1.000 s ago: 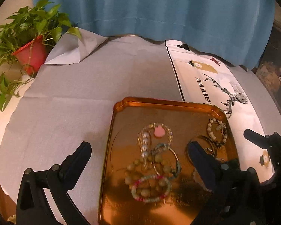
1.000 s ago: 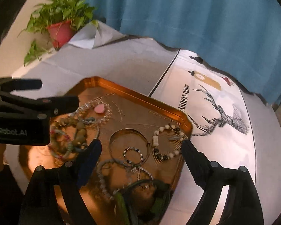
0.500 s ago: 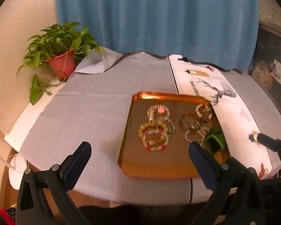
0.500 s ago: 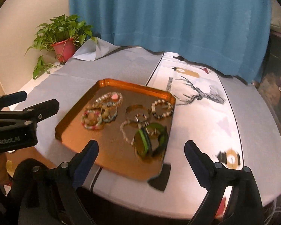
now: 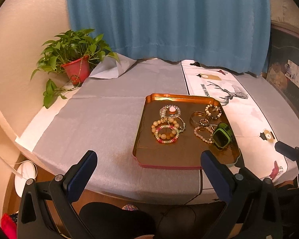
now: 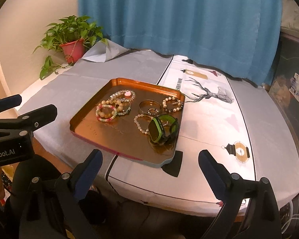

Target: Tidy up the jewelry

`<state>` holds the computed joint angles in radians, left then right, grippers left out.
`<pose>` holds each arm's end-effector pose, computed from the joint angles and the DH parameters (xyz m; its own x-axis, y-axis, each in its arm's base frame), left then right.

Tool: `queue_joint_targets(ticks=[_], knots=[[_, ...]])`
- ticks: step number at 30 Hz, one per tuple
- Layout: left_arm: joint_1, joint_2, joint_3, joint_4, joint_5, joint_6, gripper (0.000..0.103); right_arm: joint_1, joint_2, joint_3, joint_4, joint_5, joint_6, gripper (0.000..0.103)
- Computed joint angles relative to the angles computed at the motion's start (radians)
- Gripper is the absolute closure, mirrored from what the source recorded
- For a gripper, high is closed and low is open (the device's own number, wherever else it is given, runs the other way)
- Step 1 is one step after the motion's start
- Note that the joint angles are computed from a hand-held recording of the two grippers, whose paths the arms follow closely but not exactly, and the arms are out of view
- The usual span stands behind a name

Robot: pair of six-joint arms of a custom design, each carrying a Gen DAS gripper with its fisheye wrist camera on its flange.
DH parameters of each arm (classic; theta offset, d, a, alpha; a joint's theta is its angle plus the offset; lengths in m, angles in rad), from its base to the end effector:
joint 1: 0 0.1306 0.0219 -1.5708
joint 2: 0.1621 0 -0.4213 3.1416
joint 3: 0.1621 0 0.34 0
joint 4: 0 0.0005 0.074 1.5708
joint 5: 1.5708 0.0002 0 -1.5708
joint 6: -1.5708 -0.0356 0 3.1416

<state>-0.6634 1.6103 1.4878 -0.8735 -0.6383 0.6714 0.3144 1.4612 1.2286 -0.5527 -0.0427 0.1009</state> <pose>0.4062 -0.2912 0.4156 -0.6666 -0.1131 -0.7368 -0.2240 0.9731 0.0533 0.4297 0.1408 0.3953 -0.6350 -0.3123 -0.7066 -0.4037 0.9140 -0.0412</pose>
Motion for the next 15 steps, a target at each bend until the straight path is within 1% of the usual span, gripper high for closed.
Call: queue_joint_targets(ticks=[6, 15], knots=[[-0.015, -0.015, -0.009, -0.01, -0.019, 0.008, 0.0, 0.0, -0.021, -0.015, -0.002, -0.005, 0.0, 0.006], [-0.024, -0.022, -0.008, -0.021, -0.024, 0.015, 0.0, -0.003, -0.033, -0.022, 0.002, -0.004, 0.002, 0.006]])
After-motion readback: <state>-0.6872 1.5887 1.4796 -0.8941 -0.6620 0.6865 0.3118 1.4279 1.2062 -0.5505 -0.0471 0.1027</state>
